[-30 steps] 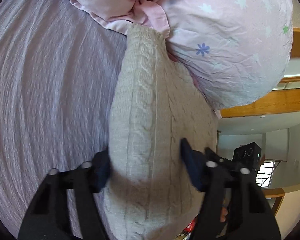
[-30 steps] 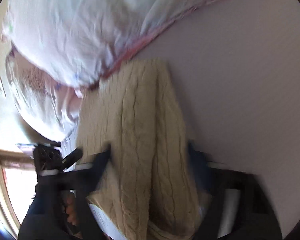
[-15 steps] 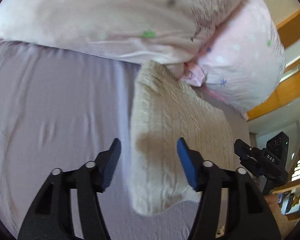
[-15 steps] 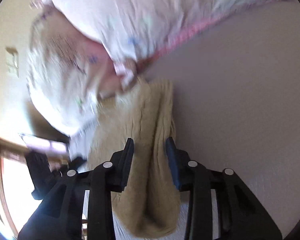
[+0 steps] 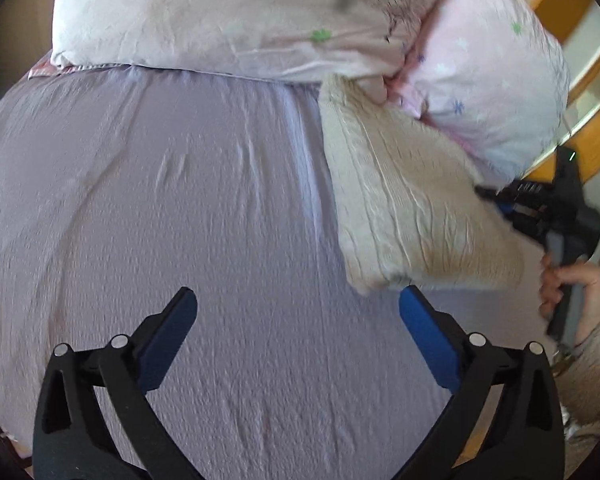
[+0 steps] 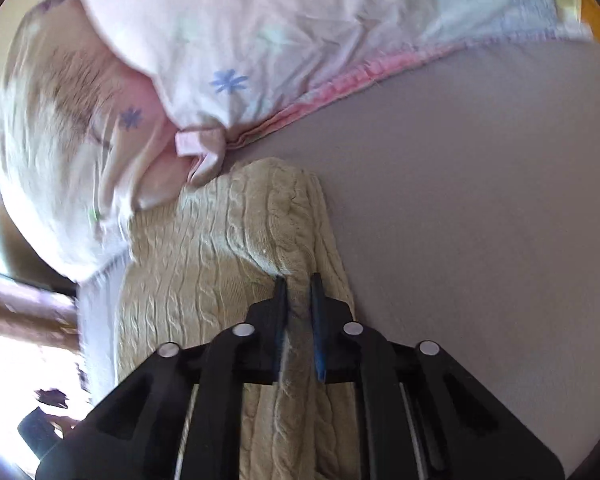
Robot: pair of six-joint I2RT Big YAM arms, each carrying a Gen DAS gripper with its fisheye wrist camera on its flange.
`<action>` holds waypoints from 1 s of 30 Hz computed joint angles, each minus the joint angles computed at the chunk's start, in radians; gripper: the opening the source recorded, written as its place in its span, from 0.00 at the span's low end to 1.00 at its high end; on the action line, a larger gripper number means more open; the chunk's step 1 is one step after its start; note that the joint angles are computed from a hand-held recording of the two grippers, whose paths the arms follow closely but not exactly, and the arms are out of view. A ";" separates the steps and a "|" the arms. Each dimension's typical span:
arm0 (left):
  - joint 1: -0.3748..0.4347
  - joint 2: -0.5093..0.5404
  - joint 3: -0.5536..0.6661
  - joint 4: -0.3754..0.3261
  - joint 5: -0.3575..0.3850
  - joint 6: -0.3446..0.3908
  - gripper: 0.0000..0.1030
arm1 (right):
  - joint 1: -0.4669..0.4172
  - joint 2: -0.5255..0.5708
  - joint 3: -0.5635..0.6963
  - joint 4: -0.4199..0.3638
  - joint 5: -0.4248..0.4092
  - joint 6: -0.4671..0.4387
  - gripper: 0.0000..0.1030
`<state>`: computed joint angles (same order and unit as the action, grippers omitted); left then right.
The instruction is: Fold small clothes
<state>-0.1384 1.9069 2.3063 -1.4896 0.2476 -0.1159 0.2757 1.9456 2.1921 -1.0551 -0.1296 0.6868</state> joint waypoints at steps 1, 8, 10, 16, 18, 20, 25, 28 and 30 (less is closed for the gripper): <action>-0.010 -0.013 -0.028 0.012 -0.015 0.021 0.98 | 0.008 -0.052 -0.064 0.034 0.030 -0.012 0.19; -0.057 -0.050 -0.133 0.063 -0.073 0.051 0.98 | 0.153 -0.323 -0.445 0.145 0.347 -0.116 0.89; -0.068 -0.060 -0.160 0.076 -0.080 0.040 0.98 | 0.192 -0.328 -0.483 0.125 0.400 -0.154 0.89; -0.096 -0.134 -0.298 0.170 -0.117 0.028 0.98 | 0.225 -0.288 -0.529 0.097 0.374 -0.130 0.89; -0.107 -0.162 -0.347 0.213 -0.151 0.047 0.98 | 0.233 -0.293 -0.552 0.128 0.388 -0.137 0.90; -0.120 -0.195 -0.405 0.270 -0.188 0.072 0.98 | 0.249 -0.305 -0.588 0.174 0.409 -0.175 0.93; -0.141 -0.258 -0.521 0.394 -0.257 0.131 0.98 | 0.295 -0.312 -0.633 0.238 0.507 -0.245 0.99; -0.142 -0.265 -0.531 0.411 -0.264 0.127 0.98 | 0.302 -0.325 -0.665 0.288 0.529 -0.248 0.99; -0.142 -0.270 -0.540 0.420 -0.269 0.122 0.98 | 0.304 -0.332 -0.683 0.317 0.541 -0.249 0.99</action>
